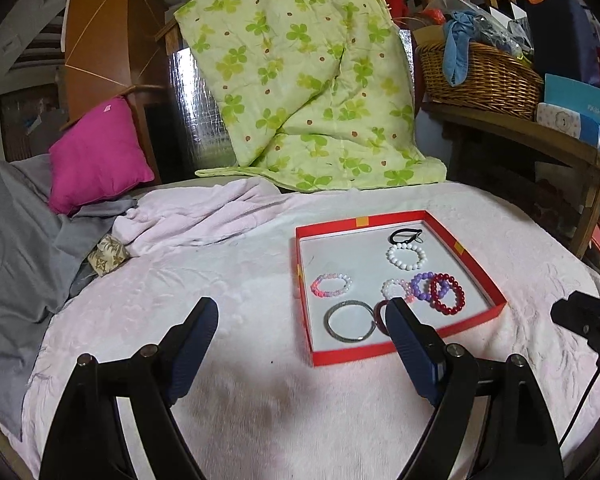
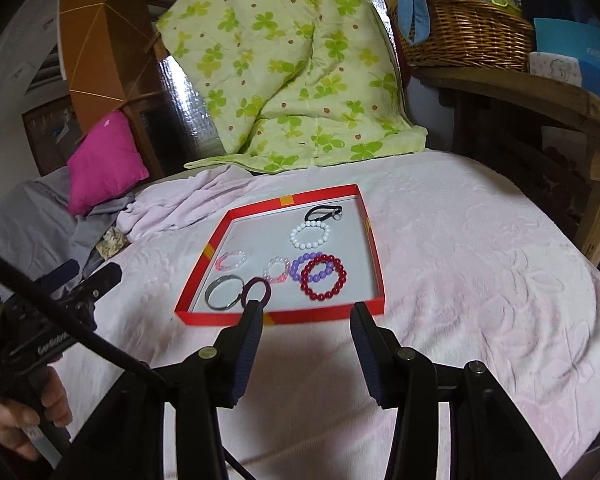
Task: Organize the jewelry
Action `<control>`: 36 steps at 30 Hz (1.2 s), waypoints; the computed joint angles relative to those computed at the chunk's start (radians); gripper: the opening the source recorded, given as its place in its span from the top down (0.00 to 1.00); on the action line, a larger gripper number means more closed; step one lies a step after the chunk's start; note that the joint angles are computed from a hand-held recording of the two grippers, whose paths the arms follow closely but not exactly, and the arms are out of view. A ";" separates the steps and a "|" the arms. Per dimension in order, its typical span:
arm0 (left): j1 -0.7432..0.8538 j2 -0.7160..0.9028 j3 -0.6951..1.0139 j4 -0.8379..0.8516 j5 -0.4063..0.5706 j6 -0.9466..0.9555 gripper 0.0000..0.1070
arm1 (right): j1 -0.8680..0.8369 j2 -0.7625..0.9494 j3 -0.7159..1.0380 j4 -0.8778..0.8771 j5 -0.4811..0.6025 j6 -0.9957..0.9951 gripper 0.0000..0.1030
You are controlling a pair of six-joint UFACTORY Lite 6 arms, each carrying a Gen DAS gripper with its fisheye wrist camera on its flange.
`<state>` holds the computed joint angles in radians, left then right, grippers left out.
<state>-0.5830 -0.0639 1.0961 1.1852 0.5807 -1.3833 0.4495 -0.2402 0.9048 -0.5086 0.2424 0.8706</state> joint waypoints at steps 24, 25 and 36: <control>0.020 -0.027 -0.094 0.006 -0.003 -0.045 0.18 | 0.151 0.158 0.108 -0.459 0.153 0.489 0.47; 0.023 -0.027 -0.096 0.009 -0.003 -0.045 0.18 | 0.156 0.165 0.114 -0.464 0.156 0.496 0.47; 0.060 -0.053 -0.126 0.009 -0.022 -0.033 0.18 | 0.185 0.218 0.167 -0.466 0.172 0.522 0.47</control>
<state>-0.5227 -0.1173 0.9698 1.1939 0.5588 -1.4165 0.6349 -0.0227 1.0722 -0.9744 0.4141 1.3925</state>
